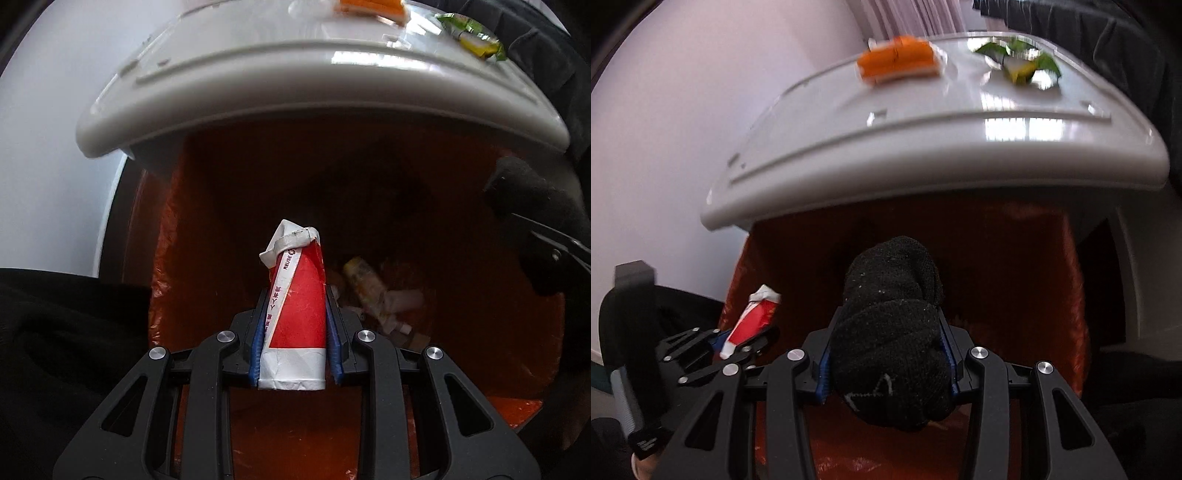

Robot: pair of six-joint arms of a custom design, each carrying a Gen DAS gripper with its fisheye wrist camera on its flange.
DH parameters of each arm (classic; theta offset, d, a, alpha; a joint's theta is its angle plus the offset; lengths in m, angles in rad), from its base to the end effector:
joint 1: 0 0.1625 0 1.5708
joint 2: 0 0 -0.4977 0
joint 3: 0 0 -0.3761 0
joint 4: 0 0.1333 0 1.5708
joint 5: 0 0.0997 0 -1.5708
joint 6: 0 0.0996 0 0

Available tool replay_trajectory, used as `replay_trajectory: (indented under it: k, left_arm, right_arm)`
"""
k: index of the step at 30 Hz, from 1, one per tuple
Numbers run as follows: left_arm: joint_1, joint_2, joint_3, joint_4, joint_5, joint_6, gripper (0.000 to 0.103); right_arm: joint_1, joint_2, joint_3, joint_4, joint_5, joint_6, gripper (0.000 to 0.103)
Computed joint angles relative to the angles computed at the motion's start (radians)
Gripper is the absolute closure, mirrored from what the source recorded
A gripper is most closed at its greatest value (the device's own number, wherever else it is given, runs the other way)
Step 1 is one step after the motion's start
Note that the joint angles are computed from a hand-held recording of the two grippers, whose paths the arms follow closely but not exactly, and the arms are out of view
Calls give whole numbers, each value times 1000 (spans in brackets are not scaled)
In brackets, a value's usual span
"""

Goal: Collect trash
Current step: 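Lower the carton and sock into the bin and open both grippers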

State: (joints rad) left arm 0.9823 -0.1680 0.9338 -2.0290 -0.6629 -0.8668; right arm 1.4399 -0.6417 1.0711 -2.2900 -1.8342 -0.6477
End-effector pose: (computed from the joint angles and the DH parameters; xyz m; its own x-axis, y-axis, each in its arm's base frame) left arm -0.2892 -0.8148 -0.1036 -0.6489 -0.2547 -0.7170 0.0532 0.9248 -0.3766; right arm -0.0063 -0.8703 0.2402 -0.8311 -0.4139 0.3714 -0.4719 0.8782 -0.0773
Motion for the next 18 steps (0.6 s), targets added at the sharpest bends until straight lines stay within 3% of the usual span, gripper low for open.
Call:
replay_trajectory:
  k: [5, 7, 9, 11, 18]
  left_arm:
    - [0, 1, -3, -19, 11, 16, 75]
    - [-1, 4, -13, 11, 19, -4, 67]
    - [1, 12, -41, 68, 24, -38, 38]
    - [1, 3, -30, 82, 35, -77, 25]
    - [12, -13, -9, 79, 3, -109, 25]
  right_arm:
    - [2, 4, 5, -6, -28, -3, 57]
    - [3, 10, 0, 2, -42, 2, 54]
    - [5, 14, -1, 4, -58, 8, 35]
    - [8, 16, 7, -26, -74, 3, 33]
    - [3, 22, -19, -19, -68, 42, 33]
